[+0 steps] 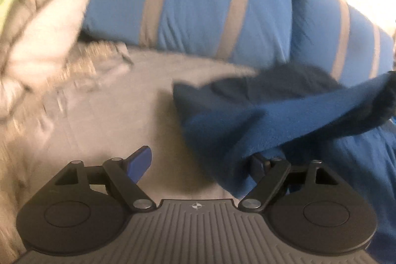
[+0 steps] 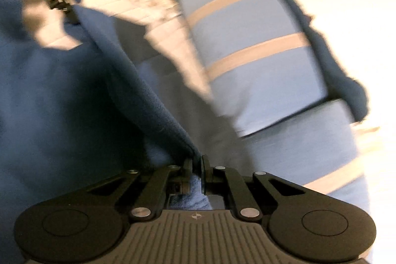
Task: Fold clothes
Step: 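Lift the grasped jacket side with the right gripper toward the body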
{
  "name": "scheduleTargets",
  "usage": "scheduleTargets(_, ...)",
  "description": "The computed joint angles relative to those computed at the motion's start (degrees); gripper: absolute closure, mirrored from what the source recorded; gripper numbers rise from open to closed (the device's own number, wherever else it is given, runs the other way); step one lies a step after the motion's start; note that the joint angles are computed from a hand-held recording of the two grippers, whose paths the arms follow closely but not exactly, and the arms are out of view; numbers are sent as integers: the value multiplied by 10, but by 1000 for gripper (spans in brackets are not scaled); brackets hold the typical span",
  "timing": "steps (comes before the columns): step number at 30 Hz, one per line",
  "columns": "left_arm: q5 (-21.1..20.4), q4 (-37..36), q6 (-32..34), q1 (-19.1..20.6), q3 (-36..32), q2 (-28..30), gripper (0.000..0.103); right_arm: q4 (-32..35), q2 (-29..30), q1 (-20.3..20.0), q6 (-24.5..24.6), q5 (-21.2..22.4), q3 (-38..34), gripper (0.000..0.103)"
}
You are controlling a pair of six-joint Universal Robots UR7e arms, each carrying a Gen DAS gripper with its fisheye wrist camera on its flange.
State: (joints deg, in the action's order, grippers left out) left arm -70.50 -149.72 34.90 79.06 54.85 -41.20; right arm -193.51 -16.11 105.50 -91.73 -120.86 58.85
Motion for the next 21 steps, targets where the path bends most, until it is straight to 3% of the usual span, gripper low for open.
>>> scheduleTargets(4,19,-41,7,-19,-25,20,22,-42,34,6,-36,16,-64,95)
scheduleTargets(7,-34,2,-9,-16,-32,18,22,-57,72,10,-44,24,-131,95)
scheduleTargets(9,-46,20,-5,-17,-27,19,22,-55,85,12,-35,27,-161,95)
scheduleTargets(15,22,-44,28,-32,12,39,22,-49,139,14,-55,32,-266,95)
scheduleTargets(21,91,-38,87,-40,0,58,22,-85,198,9,-115,37,-382,95)
